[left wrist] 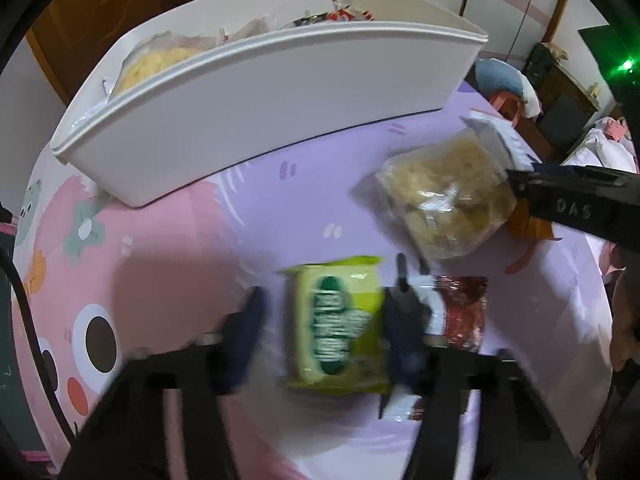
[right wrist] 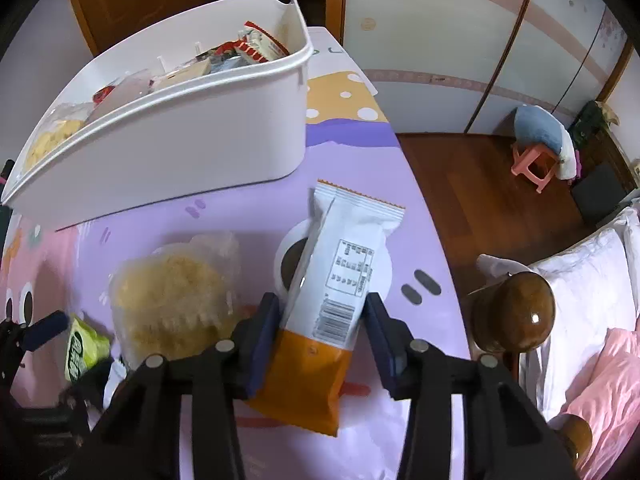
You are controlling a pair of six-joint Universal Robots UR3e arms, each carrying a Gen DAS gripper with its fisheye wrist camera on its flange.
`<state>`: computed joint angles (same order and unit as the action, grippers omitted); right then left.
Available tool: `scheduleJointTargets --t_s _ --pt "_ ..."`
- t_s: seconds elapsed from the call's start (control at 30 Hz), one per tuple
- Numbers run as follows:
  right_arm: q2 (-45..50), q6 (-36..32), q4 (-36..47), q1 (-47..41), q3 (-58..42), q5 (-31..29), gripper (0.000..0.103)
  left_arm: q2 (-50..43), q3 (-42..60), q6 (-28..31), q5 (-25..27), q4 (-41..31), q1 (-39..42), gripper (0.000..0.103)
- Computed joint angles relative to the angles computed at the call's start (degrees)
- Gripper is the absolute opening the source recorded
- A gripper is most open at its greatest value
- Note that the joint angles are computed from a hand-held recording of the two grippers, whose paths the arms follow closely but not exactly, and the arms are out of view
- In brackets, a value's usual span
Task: Organize snacks
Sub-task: 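Grasp the green biscuit packet with left tool while right tool grasps the orange-white bar, then carry the biscuit packet and bar over the white bin and release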
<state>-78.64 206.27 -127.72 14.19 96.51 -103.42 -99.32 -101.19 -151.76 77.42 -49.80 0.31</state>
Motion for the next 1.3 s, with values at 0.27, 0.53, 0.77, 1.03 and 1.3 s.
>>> scheduleJointTargets --t_s 0.27,0.53,0.77,1.03,1.3 --pt "-4.86 2.47 -0.60 1.11 4.39 4.41 0.037 3.27 -4.29 -2.96 -2.03 0.47 1.26 0.035" --pt "-16.47 8.40 -7.38 0.27 15.37 11.23 0.033 15.01 -12.56 0.39 -6.25 -2.39 8.91 0.035" --pt "-20.36 9.37 -6.83 3.71 14.15 11.01 0.033 24.01 -14.86 3.44 -9.64 -6.56 14.29 0.035" --pt "-18.80 8.47 -5.31 11.66 3.12 3.80 0.033 29.98 -5.72 7.73 -16.92 -17.98 20.13 0.035" --pt "-14.58 3.71 -3.99 13.39 -10.04 -0.02 0.033 25.03 11.23 5.40 -20.68 -22.76 20.68 0.035"
